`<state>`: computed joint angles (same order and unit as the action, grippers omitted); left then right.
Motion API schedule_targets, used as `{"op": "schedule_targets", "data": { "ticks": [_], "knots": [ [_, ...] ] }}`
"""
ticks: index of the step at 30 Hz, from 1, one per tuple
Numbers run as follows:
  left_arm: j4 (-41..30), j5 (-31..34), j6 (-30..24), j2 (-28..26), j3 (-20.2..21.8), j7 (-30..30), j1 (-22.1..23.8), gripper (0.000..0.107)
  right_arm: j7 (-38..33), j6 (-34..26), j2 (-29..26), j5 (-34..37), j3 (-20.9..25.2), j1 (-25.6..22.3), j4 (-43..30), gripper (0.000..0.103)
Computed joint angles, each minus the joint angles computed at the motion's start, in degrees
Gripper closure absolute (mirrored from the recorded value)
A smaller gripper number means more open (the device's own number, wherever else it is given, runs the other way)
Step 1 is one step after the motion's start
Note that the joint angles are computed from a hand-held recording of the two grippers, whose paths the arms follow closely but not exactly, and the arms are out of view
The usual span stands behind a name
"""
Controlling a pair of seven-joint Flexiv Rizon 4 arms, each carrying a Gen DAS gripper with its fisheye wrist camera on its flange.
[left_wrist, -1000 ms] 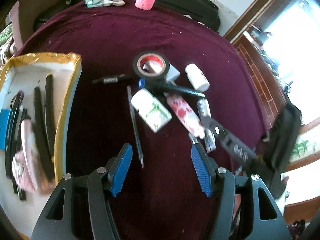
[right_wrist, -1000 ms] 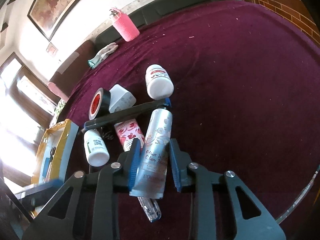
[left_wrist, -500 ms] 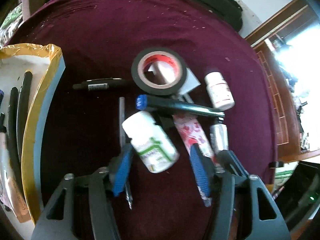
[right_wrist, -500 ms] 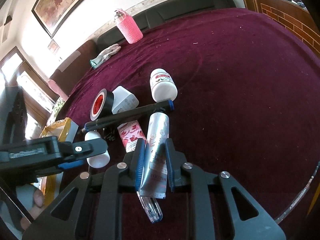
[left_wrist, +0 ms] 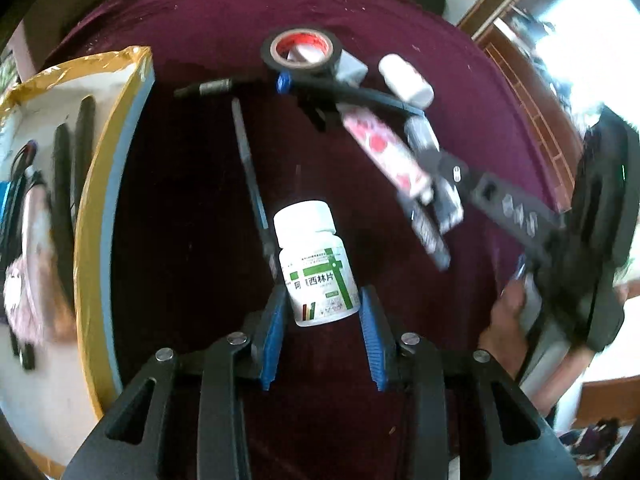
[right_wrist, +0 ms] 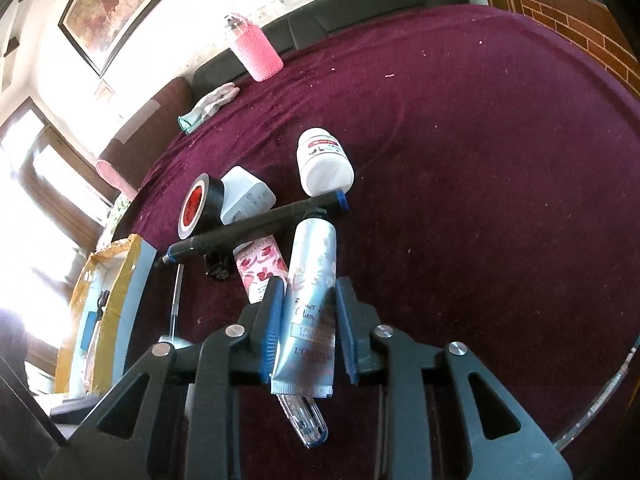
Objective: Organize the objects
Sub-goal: 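Grasp the white pill bottle with the left tool while the right tool grasps the white tube, then lift the pill bottle and white tube and carry them toward the tray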
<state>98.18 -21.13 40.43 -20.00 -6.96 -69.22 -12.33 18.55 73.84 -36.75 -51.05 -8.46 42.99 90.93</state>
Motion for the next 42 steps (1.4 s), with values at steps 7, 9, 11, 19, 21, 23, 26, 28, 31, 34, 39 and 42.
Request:
{"op": "schedule_targets", "data": {
  "ticks": [7, 9, 11, 19, 21, 23, 26, 28, 31, 34, 39, 42],
  "knots": [
    [2.55, 0.31, 2.1, 1.66, -0.03, 3.26, 0.07, 0.076, 1.38, -2.82, 0.61, -2.73, -0.34, 0.58, 0.0, 0.089],
    [2.05, 0.22, 1.61, 1.54, 0.0, 4.06, 0.34, 0.076, 2.11, -2.52, 0.66, -3.42, -0.14, 0.25, 0.13, 0.09],
    [2.47, -0.6, 1.54, 1.7, -0.08, 4.39, 0.53, 0.076, 3.23, -3.31, 0.97, -4.32, -0.29, 0.43, 0.34, 0.091],
    [4.92, -3.77, 3.07, 2.45, -0.34, 6.99, 1.04, 0.078, 12.89, -1.6, 3.13, -12.57, 0.25, 0.15, 2.84, 0.09],
    [5.49, -4.2, 3.72, 2.74, -0.34, 7.48, 1.03, 0.078, 13.6, -3.25, 3.93, -13.2, 1.77, 0.68, 3.64, 0.09],
    [5.88, -4.19, 4.21, 3.01, -0.25, 7.57, 0.9, 0.078, 15.25, -3.48, 4.6, -14.77, 2.59, 0.84, 4.47, 0.09],
    [6.77, -4.03, 5.44, 3.66, -0.16, 7.94, 0.67, 0.078, 14.78, -5.59, 5.3, -14.81, 4.84, 0.69, 5.15, 0.09],
    [7.26, -4.64, 6.18, 3.92, -0.32, 8.49, 0.73, 0.078, 14.21, -6.87, 5.69, -14.47, 5.89, 0.61, 5.43, 0.09],
    [8.61, -6.86, 7.32, 4.88, -0.51, 9.86, 1.15, 0.078, 15.8, -6.77, 6.06, -16.04, 6.16, 0.56, 5.67, 0.09],
    [9.34, -8.67, 8.08, 5.64, -0.49, 10.82, 1.42, 0.078, 15.94, -7.89, 6.12, -16.62, 6.74, 0.6, 5.23, 0.09],
    [10.52, -12.11, 9.23, 6.66, -0.51, 12.0, 1.81, 0.078, 17.33, -8.9, 6.23, -19.0, 6.76, 1.19, 4.21, 0.09],
    [11.03, -13.95, 9.42, 7.16, -0.5, 12.66, 1.93, 0.078, 16.45, -10.61, 6.11, -19.21, 7.58, 1.44, 3.1, 0.09]
  ]
}}
